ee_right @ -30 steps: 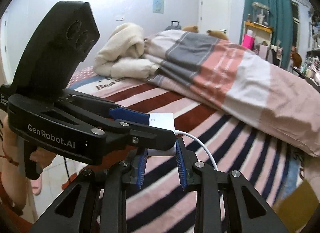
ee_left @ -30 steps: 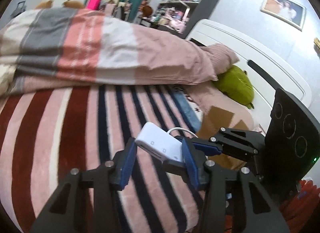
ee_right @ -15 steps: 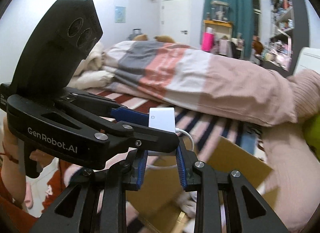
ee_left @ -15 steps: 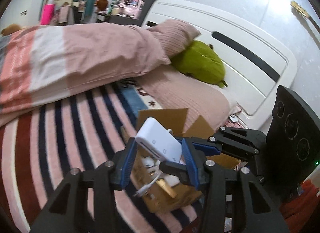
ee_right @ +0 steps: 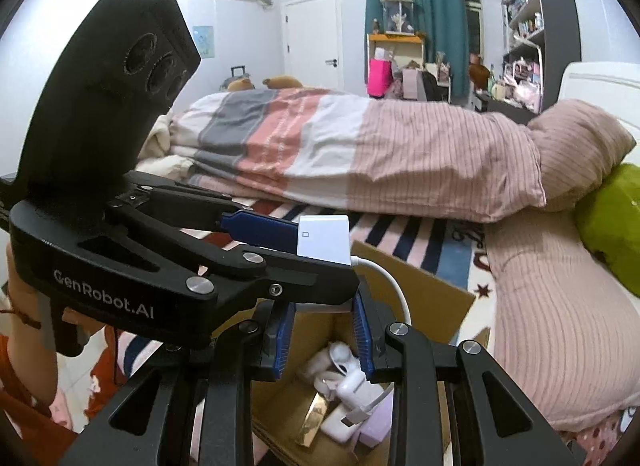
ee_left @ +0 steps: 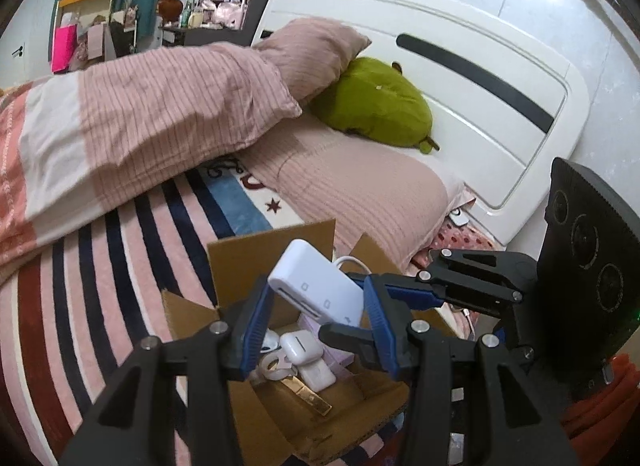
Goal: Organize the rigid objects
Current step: 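Carry the white adapter with the right gripper into the box and release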
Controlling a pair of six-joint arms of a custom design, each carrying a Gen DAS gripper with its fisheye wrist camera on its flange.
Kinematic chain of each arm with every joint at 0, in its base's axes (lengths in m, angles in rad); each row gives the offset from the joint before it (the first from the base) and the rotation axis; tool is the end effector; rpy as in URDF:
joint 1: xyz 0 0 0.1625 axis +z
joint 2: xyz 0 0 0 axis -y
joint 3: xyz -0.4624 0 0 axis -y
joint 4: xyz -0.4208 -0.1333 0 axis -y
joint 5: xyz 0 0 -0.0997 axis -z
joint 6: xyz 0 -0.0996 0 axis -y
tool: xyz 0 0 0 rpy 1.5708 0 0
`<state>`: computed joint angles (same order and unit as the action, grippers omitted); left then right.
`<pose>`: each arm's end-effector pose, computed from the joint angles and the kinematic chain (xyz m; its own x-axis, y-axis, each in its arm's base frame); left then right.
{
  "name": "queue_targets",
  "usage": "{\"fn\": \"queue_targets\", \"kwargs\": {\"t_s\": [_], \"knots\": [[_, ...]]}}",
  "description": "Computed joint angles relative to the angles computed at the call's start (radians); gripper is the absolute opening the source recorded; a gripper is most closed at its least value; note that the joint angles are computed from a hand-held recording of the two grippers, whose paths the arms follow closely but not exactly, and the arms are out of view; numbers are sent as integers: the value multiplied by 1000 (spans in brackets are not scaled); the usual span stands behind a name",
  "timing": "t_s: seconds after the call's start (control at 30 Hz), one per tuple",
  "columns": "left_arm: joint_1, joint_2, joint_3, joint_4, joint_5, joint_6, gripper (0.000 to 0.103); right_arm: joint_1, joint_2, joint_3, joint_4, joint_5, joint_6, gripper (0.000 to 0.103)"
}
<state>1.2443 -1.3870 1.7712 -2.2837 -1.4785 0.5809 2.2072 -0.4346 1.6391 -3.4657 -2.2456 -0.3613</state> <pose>-0.0578 -0.6150 0.3977 -0.6298 0.7354 -0.2501 0.7766 0.5896 -0.2220 0.4711 -0.5179 -0.0322 -0.6466 -0.3540 0.6757 -0.7342 0.5291 -0.4255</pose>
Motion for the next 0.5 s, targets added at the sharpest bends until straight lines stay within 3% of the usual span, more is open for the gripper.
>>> {"fn": "queue_targets", "kwargs": {"t_s": [0.1,0.13,0.17,0.23,0.33,0.37,0.5], "knots": [[7,16,-3,8,26,-10,44,-8,7,-1,26,-9,21,23],[8,19,-3,7,36,-15,50,-13,8,-2,45,-11,35,23],[9,21,-1,3,51,-22,64,-15,8,-5,67,-18,55,23],[11,17,11,-31,71,-29,77,-22,9,-14,115,-36,98,28],[17,9,16,-45,75,-22,81,-28,6,-19,158,-46,150,46],[18,5,18,-53,78,-23,86,-29,3,-19,166,-44,162,48],[28,-18,32,-99,89,-31,89,-24,5,-29,183,-60,178,50]]}}
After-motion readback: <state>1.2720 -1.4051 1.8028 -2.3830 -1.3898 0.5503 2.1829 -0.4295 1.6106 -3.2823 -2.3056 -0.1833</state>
